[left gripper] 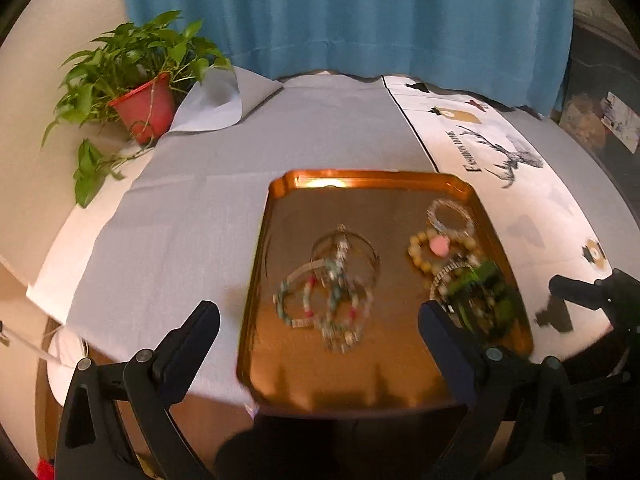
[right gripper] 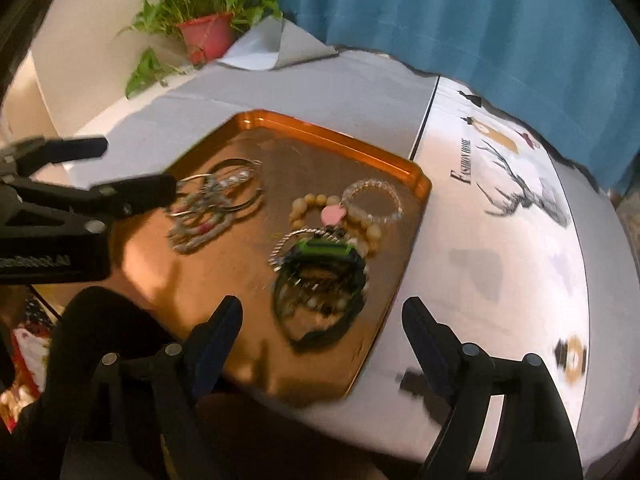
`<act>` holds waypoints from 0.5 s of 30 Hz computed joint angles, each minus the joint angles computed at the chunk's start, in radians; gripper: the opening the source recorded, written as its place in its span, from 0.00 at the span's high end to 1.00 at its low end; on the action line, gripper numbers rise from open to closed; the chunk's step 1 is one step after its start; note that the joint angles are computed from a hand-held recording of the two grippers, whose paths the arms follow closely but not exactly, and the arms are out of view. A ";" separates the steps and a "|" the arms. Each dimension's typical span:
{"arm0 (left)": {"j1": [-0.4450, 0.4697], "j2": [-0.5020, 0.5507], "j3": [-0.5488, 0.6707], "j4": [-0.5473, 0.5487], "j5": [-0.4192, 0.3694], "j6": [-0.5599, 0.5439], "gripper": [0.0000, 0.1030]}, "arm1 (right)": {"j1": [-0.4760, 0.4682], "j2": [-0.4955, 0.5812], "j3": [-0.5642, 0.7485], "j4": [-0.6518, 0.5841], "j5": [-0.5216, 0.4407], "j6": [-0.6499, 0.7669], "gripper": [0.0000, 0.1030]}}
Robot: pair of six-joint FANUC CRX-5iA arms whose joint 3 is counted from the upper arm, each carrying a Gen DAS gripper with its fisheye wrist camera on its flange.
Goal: Organize jewelry
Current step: 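Lower both held pieces into the tray and open both tools, then withdraw both open tools from the tray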
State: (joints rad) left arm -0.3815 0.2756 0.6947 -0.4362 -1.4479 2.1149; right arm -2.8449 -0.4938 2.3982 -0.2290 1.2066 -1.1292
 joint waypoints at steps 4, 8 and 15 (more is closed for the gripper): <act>-0.057 -0.044 -0.035 -0.034 -0.017 0.072 0.04 | -0.014 0.121 0.178 -0.048 -0.098 0.033 0.20; -0.116 -0.069 -0.046 -0.080 -0.042 0.122 0.04 | -0.016 0.182 0.250 -0.036 -0.121 0.036 0.19; -0.209 -0.082 -0.027 -0.176 -0.104 0.157 0.04 | -0.029 0.268 0.351 -0.063 -0.159 0.061 0.19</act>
